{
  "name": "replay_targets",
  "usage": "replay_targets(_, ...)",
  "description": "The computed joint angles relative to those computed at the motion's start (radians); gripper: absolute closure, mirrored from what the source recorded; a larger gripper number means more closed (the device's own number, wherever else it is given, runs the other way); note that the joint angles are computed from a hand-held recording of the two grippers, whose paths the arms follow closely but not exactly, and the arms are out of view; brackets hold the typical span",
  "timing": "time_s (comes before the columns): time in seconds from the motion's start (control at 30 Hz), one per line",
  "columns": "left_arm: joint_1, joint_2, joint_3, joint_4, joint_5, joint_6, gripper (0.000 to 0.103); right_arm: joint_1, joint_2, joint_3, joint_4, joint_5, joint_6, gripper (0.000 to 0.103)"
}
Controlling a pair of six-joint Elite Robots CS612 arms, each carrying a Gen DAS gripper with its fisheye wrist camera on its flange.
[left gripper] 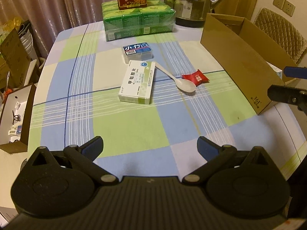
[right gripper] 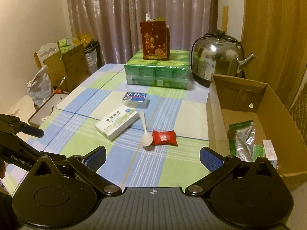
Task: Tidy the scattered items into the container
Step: 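Withdraw both grippers from the box back over the table, then grasp the white medicine box with the left gripper while the right grasps the white plastic spoon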
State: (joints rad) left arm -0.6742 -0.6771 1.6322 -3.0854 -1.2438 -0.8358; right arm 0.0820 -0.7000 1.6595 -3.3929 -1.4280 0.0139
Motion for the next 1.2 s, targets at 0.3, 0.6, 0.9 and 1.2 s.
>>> replay_targets(0.3,0.002,0.017,-0.011,0.003,-0.003,0.014,0.001,0.005,0.018,-0.02,0.037,-0.003,-0.009,0.002)
replay_targets(0.6,0.017,0.048,-0.045,0.013,-0.004,0.036,0.001,0.007,0.059,-0.073,0.058,-0.001,-0.045,0.002)
replay_targets(0.9,0.047,0.105,-0.11,0.01,-0.015,0.123,0.001,0.012,0.132,-0.173,0.084,0.024,-0.113,0.008)
replay_targets(1.2,0.086,0.174,-0.199,0.009,-0.025,0.187,0.001,0.016,0.212,-0.291,0.161,0.018,-0.164,0.036)
